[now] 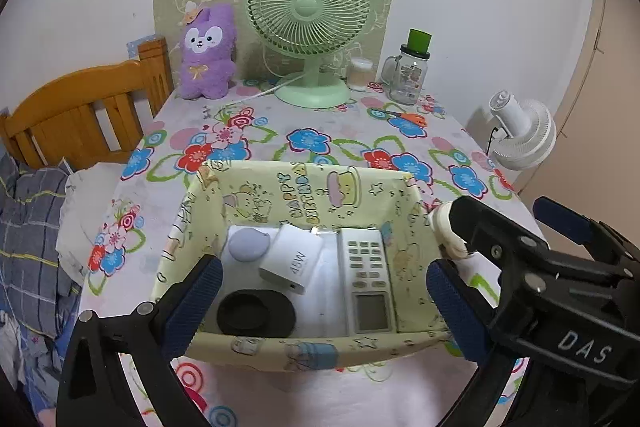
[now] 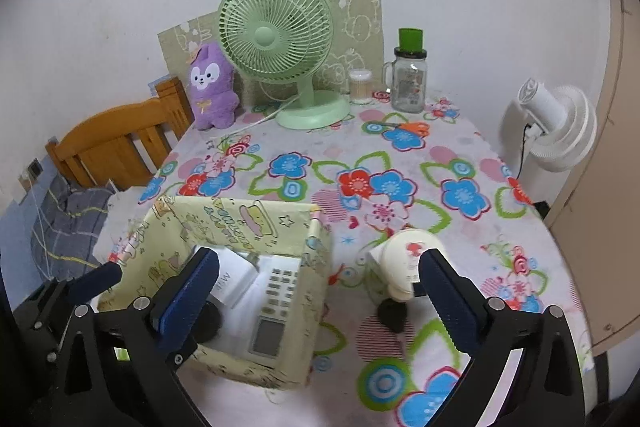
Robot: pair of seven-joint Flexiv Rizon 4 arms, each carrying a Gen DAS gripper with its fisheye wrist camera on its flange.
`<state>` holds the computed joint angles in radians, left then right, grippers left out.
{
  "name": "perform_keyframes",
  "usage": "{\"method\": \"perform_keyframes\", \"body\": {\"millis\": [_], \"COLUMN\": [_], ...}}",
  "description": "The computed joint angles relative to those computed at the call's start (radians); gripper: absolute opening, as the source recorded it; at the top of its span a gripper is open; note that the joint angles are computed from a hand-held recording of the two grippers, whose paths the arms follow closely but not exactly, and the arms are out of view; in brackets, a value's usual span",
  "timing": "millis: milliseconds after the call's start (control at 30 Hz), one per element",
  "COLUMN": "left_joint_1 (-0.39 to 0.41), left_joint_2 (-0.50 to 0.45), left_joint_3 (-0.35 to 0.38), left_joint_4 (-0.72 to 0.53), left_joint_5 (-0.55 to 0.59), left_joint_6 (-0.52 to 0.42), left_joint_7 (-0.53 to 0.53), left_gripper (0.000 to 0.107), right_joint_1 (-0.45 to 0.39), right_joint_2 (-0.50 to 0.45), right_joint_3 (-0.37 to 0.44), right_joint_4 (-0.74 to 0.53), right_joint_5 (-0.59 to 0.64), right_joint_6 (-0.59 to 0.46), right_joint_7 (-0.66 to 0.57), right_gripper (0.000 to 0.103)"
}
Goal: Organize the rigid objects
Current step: 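Withdraw both grippers from the basket toward the round cream container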
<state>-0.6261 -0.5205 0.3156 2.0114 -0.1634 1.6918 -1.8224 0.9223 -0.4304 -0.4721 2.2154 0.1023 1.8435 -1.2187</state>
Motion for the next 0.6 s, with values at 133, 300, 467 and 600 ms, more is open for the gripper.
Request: {"method": "perform_keyframes", "body": {"millis": [133, 300, 467, 600], "left_joint_1": [-0.042, -0.139, -0.196, -0.218], "left_joint_2": [0.000, -0.015, -0.029, -0.042], "left_joint_3": [0.029, 0.116, 0.161, 0.173], "left_joint_4": [-0.002, -0.017, -0.036, -0.052], "left_joint_5": [0.005, 0.004, 0.002, 0.004], "left_joint_6": [0.007, 0.010, 0.000, 0.001], "left_joint_7": [-0.008, -0.008, -0.010, -0.015], "left_gripper": [0.103, 0.103, 0.103, 0.103], "right_joint_1": [0.079, 0.162, 0.175, 0.215], "right_joint_2": [0.011, 0.012, 0.029, 0.029], "right_joint_3": [-0.090, -0.187, -0.207, -0.259], "right_joint_4": [0.037, 0.067, 0.088, 0.106], "right_joint_5": [0.027, 0.071, 0.095, 0.123], "right_joint_6": [0.013, 0.025, 0.032, 0.048], "right_joint_7": [-0.032, -0.061, -0.083, -0.110], "right_gripper": [0.102, 0.103, 0.103, 0.103]}}
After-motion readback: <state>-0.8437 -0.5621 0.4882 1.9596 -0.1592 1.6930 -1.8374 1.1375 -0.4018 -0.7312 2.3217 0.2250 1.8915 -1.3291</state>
